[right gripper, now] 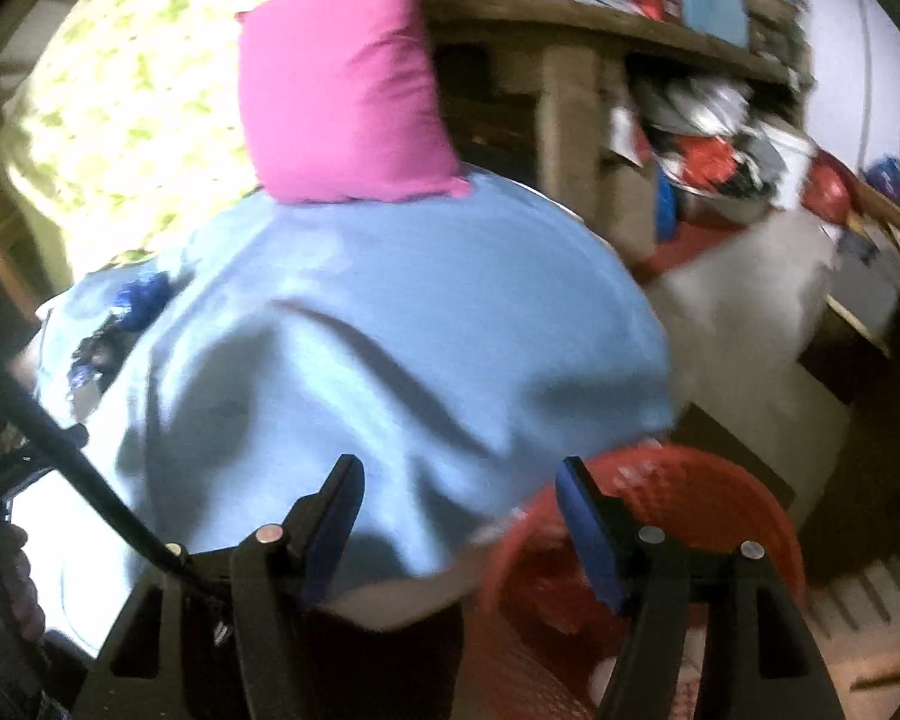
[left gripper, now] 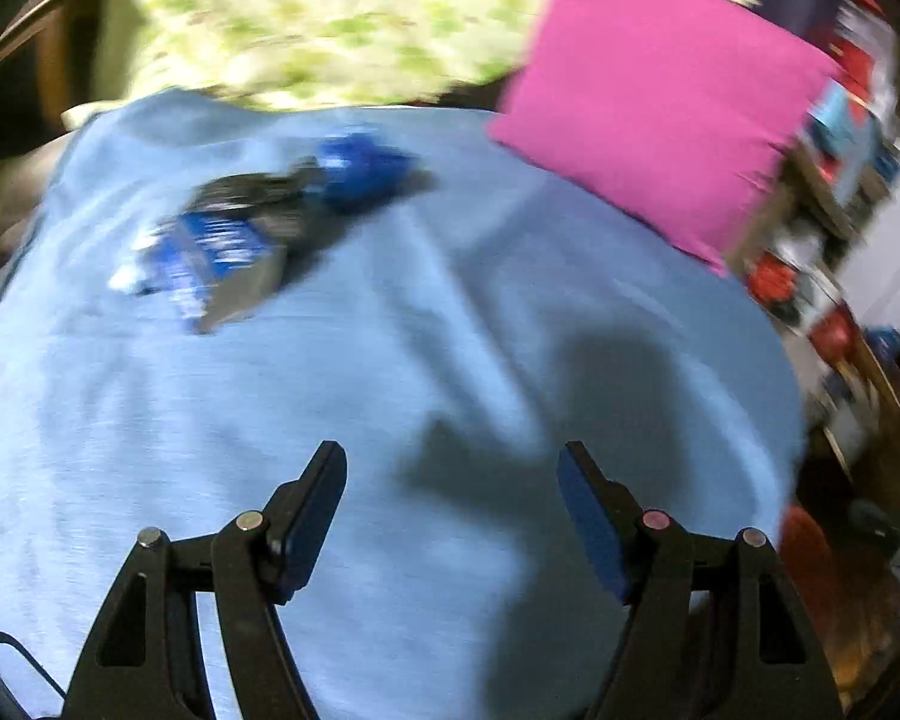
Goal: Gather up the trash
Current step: 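Move both open tools back over the toothpaste box and black bag, then close the left tool on the blue toothpaste box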
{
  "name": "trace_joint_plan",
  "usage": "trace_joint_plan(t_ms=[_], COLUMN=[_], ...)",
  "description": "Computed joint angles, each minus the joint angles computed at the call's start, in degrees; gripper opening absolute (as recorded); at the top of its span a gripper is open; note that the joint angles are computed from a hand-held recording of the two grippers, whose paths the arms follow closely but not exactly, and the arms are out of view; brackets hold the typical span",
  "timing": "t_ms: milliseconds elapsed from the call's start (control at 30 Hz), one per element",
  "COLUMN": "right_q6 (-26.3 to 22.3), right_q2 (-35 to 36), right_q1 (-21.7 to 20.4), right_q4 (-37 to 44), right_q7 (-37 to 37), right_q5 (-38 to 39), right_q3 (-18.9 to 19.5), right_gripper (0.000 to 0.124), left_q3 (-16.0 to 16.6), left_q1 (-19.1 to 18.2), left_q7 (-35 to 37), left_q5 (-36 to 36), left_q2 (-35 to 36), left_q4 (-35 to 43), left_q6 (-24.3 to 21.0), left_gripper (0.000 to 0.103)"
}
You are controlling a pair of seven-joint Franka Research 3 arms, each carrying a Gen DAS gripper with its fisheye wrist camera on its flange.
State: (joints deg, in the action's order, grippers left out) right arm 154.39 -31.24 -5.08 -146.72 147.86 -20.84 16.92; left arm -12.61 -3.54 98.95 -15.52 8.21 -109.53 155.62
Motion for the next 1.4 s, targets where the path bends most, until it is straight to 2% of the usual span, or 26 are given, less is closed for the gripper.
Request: trace_joint_plan(t_ms=[133,267,333,500,533,700,800,900,1000,1100,1400], right_q6=[2.85,6.49,8.38,14.02,15.14,19.09,20.45,20.78,20.83,21.02,18.82], right_q2=[6.27,13.50,17.26,25.56,26.93,30.85,31.98,32.97,33.53,33.50,33.83], right_q1=[0.53,2.75,4.40,9.03,10.08,15.42,17.87,19.81,21.72,23.62,25.60], right_q4=[6.73,14.00,17.37,24.04,24.87,25.24,24.46,24.18,24.47,24.23,25.26], right_q7=[-1.28,-2.14,-1.94,-0.82,-0.79,-8.39,-14.25,-20.45,-22.37,-21.84,-18.71], right_q5=[-1.94,-4.29,-5.58,-7.11,-6.75,2.92,9.96,17.45,19.82,18.88,14.29], right_q3=[1.04,1.03,0.57,-1.31,-1.80,-5.09,-6.62,-7.73,-9.43,-11.41,-13.47], right_gripper=[0.070,0.070,0.070,0.070,0.070,0.070,0.070,0.070,0.070,0.070,0.070], left_q3=[1.91,2.80,3.37,2.14,2.76,6.96,7.69,6.85,7.20,5.49,4.25], left_q1=[0.88,1.85,1.37,2.15,1.46,-2.82,-3.22,-1.91,-0.89,2.00,5.24], left_q7=[-4.82,-9.11,-12.34,-14.35,-15.65,-24.02,-27.41,-28.30,-30.24,-29.96,-28.83], left_q5=[3.50,7.97,11.35,14.28,15.87,25.37,28.40,28.40,28.90,25.89,22.22], left_q2=[2.70,6.18,9.24,15.27,16.67,23.18,25.58,25.98,24.95,23.55,19.78], left_q4=[2.72,6.79,11.02,19.60,21.71,31.56,35.03,35.38,33.37,30.65,23.99], left_q6=[0.32,0.81,-0.24,-3.22,-3.94,-8.89,-11.36,-12.77,-11.61,-10.20,-5.81], left_gripper=[0.073,0.074,0.074,0.074,0.074,0.074,0.074,0.074,0.074,0.074,0.074])
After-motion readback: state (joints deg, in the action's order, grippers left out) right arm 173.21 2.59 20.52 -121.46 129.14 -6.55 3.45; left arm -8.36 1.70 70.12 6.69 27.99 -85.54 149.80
